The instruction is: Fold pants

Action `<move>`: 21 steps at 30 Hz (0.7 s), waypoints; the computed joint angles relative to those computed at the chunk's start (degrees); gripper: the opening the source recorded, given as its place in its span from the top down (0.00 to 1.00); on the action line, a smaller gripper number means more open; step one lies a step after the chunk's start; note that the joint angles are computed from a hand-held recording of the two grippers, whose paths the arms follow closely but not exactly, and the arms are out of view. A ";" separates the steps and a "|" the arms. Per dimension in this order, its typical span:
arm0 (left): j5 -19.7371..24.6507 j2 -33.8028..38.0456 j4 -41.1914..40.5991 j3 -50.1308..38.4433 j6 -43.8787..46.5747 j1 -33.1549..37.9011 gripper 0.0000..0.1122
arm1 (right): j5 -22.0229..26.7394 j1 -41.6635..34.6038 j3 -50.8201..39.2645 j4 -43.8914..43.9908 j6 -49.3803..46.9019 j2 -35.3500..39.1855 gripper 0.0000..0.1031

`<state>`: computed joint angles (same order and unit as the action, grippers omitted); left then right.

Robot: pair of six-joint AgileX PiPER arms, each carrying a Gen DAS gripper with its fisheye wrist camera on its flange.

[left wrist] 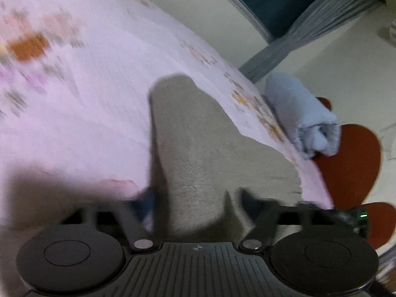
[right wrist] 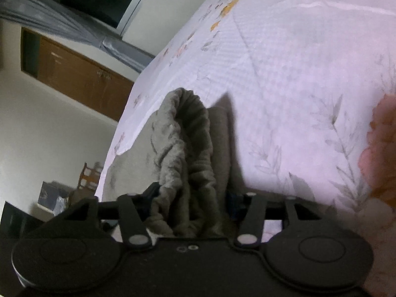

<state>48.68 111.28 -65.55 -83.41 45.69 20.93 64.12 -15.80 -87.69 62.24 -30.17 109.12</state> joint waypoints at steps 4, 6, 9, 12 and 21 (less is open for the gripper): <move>-10.80 -10.68 13.49 6.51 -6.27 -0.27 0.08 | -2.42 -3.13 1.86 -9.40 5.68 -8.55 0.16; -12.38 -15.77 14.58 10.57 -7.01 0.62 0.08 | -2.97 -5.58 5.66 -9.90 3.49 -14.62 0.12; -12.77 -23.50 20.19 15.62 -11.21 0.92 0.08 | -3.35 -8.44 10.36 -11.28 1.70 -23.03 0.06; -13.11 -30.66 24.09 20.24 -11.60 1.02 0.08 | -3.20 -9.91 12.53 -13.38 2.71 -29.35 0.06; -21.66 -57.91 64.39 34.22 -47.98 -17.72 0.08 | -15.58 3.91 20.78 -27.80 11.12 -50.34 0.06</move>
<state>27.01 53.37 -1.16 -49.19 -2.29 3.21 48.54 -11.89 -66.90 34.43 -19.05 58.79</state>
